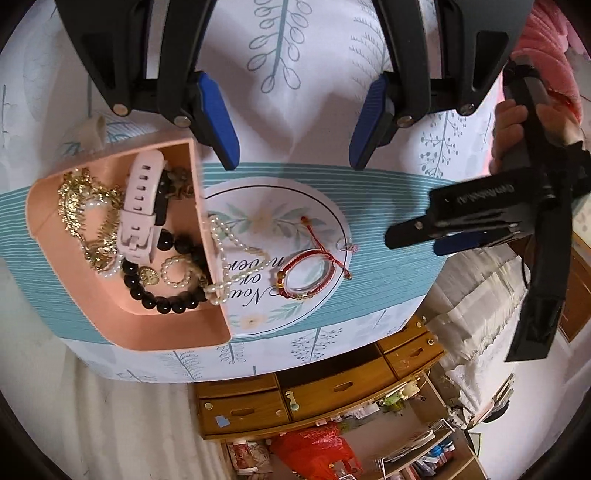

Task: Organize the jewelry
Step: 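Open both tools over the box and withdraw toward the remaining pearls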

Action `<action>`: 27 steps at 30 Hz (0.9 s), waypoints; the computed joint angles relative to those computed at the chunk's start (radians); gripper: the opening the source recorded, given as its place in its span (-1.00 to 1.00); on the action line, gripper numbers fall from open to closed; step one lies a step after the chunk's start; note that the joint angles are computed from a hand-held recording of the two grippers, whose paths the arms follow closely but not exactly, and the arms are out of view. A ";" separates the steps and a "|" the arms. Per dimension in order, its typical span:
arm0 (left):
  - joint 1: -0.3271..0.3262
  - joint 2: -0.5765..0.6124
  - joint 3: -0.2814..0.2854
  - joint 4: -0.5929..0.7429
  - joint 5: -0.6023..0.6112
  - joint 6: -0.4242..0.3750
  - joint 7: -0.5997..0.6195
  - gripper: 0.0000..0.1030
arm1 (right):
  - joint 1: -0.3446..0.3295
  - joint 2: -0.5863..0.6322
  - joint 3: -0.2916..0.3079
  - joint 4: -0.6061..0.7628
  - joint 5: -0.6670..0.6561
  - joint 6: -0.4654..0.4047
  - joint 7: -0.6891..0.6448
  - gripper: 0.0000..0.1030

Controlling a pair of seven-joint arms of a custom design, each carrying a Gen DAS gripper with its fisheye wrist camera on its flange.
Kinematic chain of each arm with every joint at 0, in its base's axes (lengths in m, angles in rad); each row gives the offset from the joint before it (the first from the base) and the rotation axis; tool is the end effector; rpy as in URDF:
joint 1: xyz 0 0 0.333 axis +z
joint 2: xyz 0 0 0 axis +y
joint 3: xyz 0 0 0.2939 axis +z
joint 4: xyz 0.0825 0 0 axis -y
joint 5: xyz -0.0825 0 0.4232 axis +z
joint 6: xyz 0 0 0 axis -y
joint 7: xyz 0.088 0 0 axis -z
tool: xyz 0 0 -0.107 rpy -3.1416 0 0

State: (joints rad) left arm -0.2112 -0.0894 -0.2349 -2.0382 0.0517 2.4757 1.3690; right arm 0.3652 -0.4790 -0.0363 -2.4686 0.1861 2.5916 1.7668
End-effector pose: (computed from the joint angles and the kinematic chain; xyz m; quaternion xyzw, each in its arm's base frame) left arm 0.5489 -0.2660 0.5038 -0.5803 0.7715 -0.2181 0.1429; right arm 0.4660 0.1546 0.4962 -0.6745 0.6725 -0.0791 0.2942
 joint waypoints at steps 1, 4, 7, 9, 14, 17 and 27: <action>-0.001 0.008 -0.002 0.005 0.007 0.001 0.004 0.63 | -0.002 0.005 0.003 0.001 -0.003 0.006 0.003 0.20; -0.009 0.033 -0.007 0.016 0.034 0.012 0.035 0.63 | -0.010 0.025 0.013 0.012 -0.021 0.015 0.013 0.20; -0.017 0.059 -0.006 0.034 0.055 0.001 0.043 0.63 | -0.058 0.037 0.062 0.017 -0.115 0.031 0.083 0.20; -0.022 0.080 -0.005 0.050 0.081 -0.005 0.028 0.63 | -0.087 0.045 0.082 0.022 -0.173 0.033 0.141 0.20; -0.034 0.117 0.003 0.076 0.131 0.016 0.000 0.47 | -0.107 0.069 0.079 0.034 -0.243 0.057 0.206 0.20; -0.041 0.137 0.008 0.091 0.144 0.019 -0.004 0.33 | -0.130 0.093 0.097 0.048 -0.299 0.081 0.270 0.21; -0.039 0.123 0.009 0.043 -0.021 0.124 0.125 -0.34 | -0.171 0.234 0.141 0.189 -0.479 -0.019 0.479 0.21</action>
